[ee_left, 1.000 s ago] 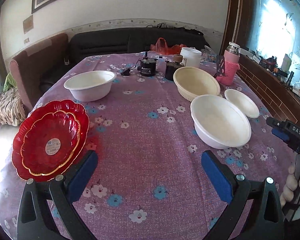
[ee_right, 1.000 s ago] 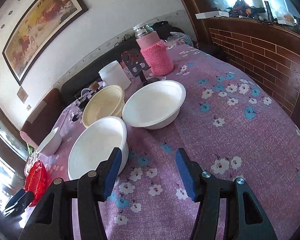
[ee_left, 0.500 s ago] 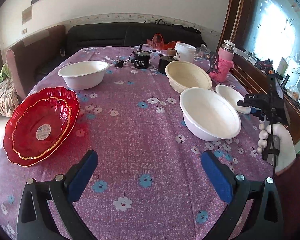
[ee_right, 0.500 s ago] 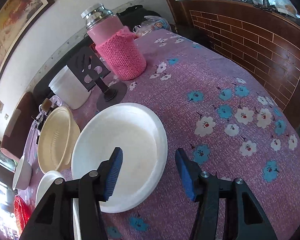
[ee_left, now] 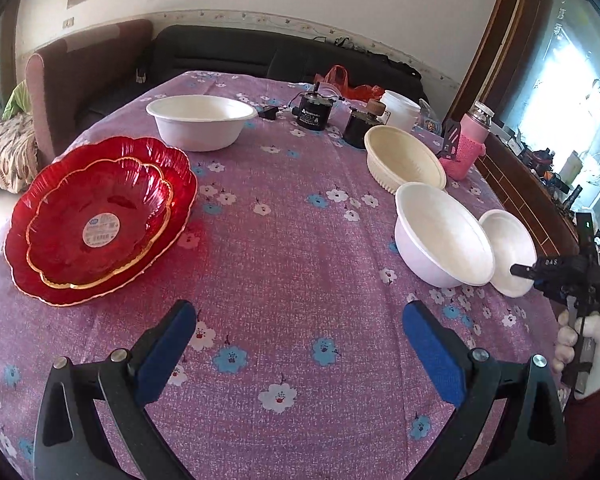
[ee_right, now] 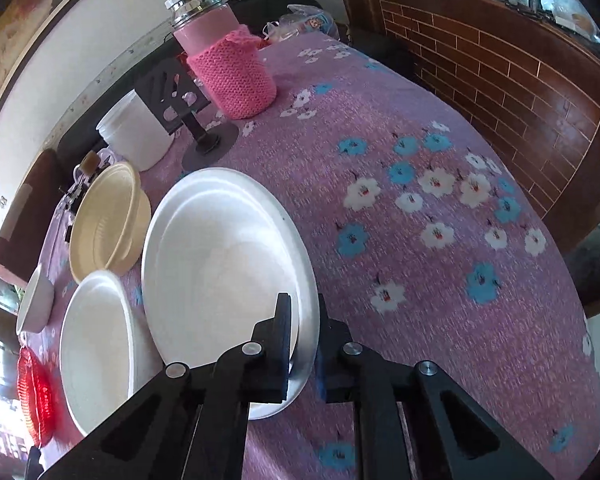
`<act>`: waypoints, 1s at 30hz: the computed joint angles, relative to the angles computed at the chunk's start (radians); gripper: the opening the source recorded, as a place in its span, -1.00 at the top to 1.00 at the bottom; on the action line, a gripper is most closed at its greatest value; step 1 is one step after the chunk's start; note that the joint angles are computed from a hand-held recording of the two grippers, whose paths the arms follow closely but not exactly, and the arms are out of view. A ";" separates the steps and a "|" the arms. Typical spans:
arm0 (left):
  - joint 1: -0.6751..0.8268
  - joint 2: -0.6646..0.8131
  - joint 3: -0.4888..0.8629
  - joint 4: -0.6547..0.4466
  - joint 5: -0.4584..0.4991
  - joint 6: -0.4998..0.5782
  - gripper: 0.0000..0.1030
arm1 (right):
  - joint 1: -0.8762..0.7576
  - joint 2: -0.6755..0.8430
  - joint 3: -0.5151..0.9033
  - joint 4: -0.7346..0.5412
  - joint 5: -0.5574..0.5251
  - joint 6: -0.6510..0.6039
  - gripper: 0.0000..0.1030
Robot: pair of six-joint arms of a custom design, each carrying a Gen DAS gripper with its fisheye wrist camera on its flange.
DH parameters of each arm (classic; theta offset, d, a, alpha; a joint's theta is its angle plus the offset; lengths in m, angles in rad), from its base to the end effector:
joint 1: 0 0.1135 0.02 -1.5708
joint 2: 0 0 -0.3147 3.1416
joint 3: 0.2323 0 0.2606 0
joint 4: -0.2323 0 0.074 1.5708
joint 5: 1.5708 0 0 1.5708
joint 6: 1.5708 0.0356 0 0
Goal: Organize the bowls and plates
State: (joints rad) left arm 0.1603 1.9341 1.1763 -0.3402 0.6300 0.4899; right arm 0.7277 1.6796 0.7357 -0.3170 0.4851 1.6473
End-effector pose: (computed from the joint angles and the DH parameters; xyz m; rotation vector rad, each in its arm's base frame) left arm 0.4022 0.0438 0.1854 0.5904 2.3803 -0.5668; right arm 0.2229 0.1763 0.1557 1.2327 2.2648 0.1348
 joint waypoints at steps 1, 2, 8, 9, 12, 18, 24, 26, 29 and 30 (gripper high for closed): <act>0.000 0.005 0.003 -0.010 0.009 0.004 -1.00 | 0.035 -0.016 -0.021 0.007 -0.012 0.024 0.81; -0.002 0.007 -0.001 -0.011 0.014 0.009 -1.00 | 0.073 -0.026 -0.037 0.014 -0.018 0.050 0.81; -0.015 -0.014 -0.045 -0.001 0.020 0.055 -1.00 | 0.246 -0.030 -0.065 0.079 -0.060 0.106 0.80; -0.014 -0.020 -0.053 0.006 0.021 0.059 -1.00 | 0.261 -0.021 -0.060 0.093 -0.068 0.098 0.80; -0.005 -0.030 -0.065 0.018 0.027 0.067 -1.00 | 0.289 0.022 -0.071 0.252 -0.134 0.038 0.80; 0.052 -0.020 -0.030 -0.005 0.044 0.037 -1.00 | 0.286 0.126 0.039 0.379 -0.240 -0.134 0.80; 0.136 -0.019 0.015 -0.009 0.059 -0.008 -1.00 | 0.206 0.304 0.226 0.477 -0.450 -0.289 0.80; 0.154 -0.025 0.024 -0.005 0.063 -0.009 -1.00 | 0.185 0.350 0.310 0.418 -0.474 -0.327 0.79; 0.174 -0.041 0.009 0.040 0.065 -0.009 -1.00 | 0.182 0.389 0.407 0.315 -0.436 -0.356 0.77; 0.179 -0.047 0.003 0.053 0.066 -0.009 -1.00 | 0.184 0.397 0.434 0.285 -0.421 -0.370 0.77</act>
